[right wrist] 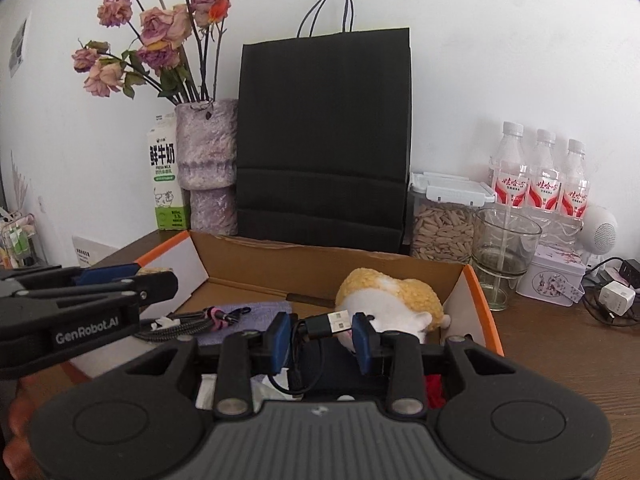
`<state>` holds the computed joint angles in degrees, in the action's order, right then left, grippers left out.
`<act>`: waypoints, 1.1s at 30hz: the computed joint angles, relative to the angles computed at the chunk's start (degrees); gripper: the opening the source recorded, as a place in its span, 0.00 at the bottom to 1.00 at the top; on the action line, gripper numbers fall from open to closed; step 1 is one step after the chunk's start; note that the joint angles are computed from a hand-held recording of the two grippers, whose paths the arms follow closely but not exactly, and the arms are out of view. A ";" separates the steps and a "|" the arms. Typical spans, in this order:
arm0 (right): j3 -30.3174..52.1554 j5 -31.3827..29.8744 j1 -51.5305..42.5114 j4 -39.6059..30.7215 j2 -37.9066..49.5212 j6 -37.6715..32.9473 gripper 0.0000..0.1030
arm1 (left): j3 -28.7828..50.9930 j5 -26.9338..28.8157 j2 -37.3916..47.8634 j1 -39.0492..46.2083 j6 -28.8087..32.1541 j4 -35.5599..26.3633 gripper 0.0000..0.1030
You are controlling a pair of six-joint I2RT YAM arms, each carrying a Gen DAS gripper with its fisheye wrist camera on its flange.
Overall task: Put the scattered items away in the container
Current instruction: 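Carry the USB cable and beige block into the box and open both grippers, then withdraw both tools from the box toward the white cap and orange trinket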
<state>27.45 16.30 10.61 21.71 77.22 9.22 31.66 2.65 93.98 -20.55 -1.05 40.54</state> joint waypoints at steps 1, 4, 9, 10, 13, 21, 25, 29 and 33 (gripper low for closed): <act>-0.11 -0.28 -0.24 0.15 0.27 0.33 0.32 | -0.17 -0.12 0.33 -0.19 0.37 0.48 0.32; -0.34 -0.13 -0.32 0.33 0.51 0.33 0.32 | -1.00 -0.32 0.45 -0.51 0.87 2.02 0.32; -1.40 1.91 0.16 1.69 -0.66 0.97 0.70 | -3.11 -2.19 -0.09 -0.67 -0.17 7.23 0.45; -1.76 2.18 0.13 1.87 -1.31 1.12 0.75 | -3.87 -3.25 -0.30 -0.90 -0.38 8.95 0.50; -2.81 3.43 0.45 2.48 -3.13 0.94 0.88 | -6.83 -7.86 -0.96 -1.83 -1.38 16.19 1.00; -4.36 4.71 1.81 0.28 -6.62 0.61 1.00 | -11.00 -10.18 -2.82 -3.59 -0.95 23.77 1.00; -5.90 6.09 3.03 -0.63 -9.61 0.27 1.00 | -11.58 -10.40 -2.73 -4.39 -0.66 22.76 1.00; -7.77 7.39 3.94 -2.31 -13.40 0.66 1.00 | -13.40 -10.76 -4.28 -4.58 -1.06 22.34 1.00; -10.83 8.93 5.04 -4.43 -19.44 1.27 1.00 | -15.99 -10.92 -6.84 -4.54 -1.79 21.53 1.00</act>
<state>16.63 25.23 15.66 17.28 57.78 10.49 15.67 -8.28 87.14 -25.09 -2.84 62.08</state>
